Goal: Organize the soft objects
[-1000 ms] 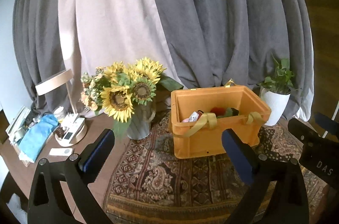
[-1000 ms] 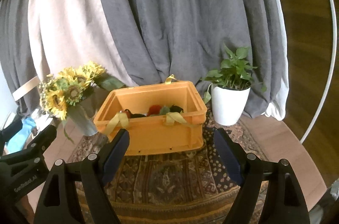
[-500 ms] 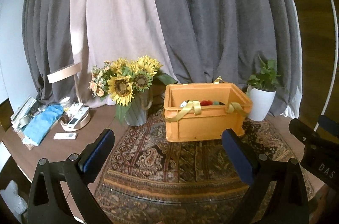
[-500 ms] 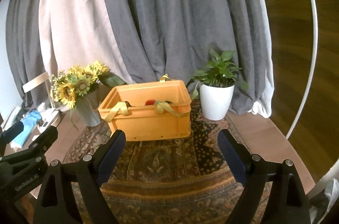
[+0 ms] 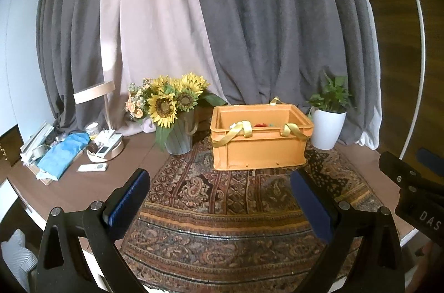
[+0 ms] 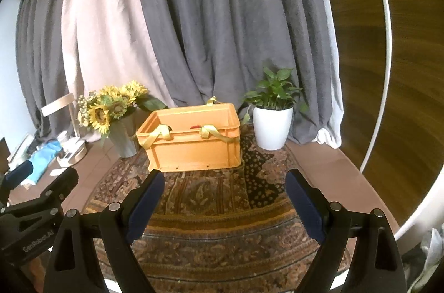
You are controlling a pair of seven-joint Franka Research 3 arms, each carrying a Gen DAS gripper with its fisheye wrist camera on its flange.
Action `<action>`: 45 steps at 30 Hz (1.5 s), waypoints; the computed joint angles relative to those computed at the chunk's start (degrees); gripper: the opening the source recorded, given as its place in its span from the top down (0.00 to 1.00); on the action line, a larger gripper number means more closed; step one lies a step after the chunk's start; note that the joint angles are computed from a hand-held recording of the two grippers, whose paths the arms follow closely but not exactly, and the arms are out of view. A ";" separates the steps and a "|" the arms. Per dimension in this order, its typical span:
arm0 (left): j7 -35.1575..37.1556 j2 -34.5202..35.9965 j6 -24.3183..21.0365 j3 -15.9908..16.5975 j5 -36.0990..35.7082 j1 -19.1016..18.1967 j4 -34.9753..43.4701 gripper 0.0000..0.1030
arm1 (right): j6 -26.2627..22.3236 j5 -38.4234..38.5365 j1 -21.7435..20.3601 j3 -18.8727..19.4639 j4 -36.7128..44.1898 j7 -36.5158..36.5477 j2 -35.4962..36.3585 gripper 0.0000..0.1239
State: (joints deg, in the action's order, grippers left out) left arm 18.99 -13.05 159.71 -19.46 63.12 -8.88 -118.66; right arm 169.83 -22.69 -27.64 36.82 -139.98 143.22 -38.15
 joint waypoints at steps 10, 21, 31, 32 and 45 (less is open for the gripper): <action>-1.19 -6.61 2.35 -1.19 -0.58 1.44 -6.18 0.00 | -1.43 3.00 5.12 -2.33 -4.76 -0.58 -6.27 0.28; -0.87 -13.82 4.62 -3.54 -3.45 4.37 -11.96 0.00 | -3.55 5.71 8.62 -2.77 -7.88 -1.57 -11.78 0.28; 0.42 -17.48 6.21 -6.07 -6.14 7.21 -14.20 0.00 | -4.17 7.17 10.17 -3.28 -9.49 -2.30 -14.56 0.28; 0.51 -17.76 6.25 -6.33 -6.42 7.41 -14.34 0.00 | -4.21 7.35 10.29 -3.36 -9.62 -2.35 -14.73 0.28; 2.54 -19.25 6.90 -8.17 -9.52 8.57 -15.04 0.00 | -5.61 8.60 11.76 -4.14 -10.87 -2.93 -16.80 0.28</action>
State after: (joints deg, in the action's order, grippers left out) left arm 21.53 -32.30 166.61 -27.63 53.60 -0.32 -133.70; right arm 164.22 -14.09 -15.88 32.68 -150.85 140.29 -54.95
